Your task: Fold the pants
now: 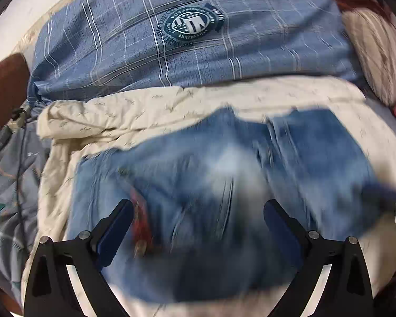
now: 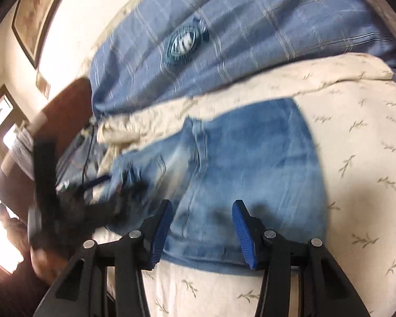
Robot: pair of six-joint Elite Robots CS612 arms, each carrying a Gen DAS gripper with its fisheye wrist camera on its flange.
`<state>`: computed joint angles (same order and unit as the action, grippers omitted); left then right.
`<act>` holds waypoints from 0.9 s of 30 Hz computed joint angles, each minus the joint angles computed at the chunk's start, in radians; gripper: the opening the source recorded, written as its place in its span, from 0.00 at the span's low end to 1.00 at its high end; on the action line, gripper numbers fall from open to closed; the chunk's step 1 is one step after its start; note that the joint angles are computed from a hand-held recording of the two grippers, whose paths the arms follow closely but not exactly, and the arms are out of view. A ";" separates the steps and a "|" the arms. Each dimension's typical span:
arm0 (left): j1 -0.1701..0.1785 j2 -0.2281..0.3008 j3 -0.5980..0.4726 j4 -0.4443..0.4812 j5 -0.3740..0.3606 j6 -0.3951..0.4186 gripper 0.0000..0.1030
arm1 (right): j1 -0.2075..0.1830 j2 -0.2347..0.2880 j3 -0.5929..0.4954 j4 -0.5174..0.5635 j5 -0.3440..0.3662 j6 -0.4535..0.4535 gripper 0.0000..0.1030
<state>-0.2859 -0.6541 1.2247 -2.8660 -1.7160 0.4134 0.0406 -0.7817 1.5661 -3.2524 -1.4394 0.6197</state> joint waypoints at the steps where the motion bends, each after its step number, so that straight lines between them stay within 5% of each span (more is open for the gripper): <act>1: 0.004 -0.011 0.033 -0.026 -0.003 0.017 0.96 | 0.003 -0.002 -0.002 0.007 -0.019 0.006 0.49; 7: 0.005 -0.043 0.124 -0.054 -0.062 0.036 0.96 | 0.010 0.012 -0.048 0.155 -0.034 0.045 0.49; 12: -0.012 -0.022 0.104 -0.016 0.031 0.033 0.97 | 0.016 0.026 -0.065 0.190 -0.038 0.030 0.50; 16: -0.003 -0.027 0.094 -0.002 0.008 0.055 0.97 | 0.014 0.021 -0.060 0.188 -0.041 0.031 0.49; 24: 0.062 -0.034 0.100 -0.141 -0.102 -0.078 0.97 | 0.031 0.048 -0.144 0.141 -0.226 -0.024 0.50; 27: 0.080 -0.021 0.075 -0.202 -0.076 -0.149 0.97 | 0.026 0.068 -0.190 0.175 -0.246 -0.010 0.50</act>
<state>-0.2059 -0.6752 1.2997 -3.0678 -1.7921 0.2641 0.0668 -0.7139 1.3765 -3.0774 -1.6858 0.6095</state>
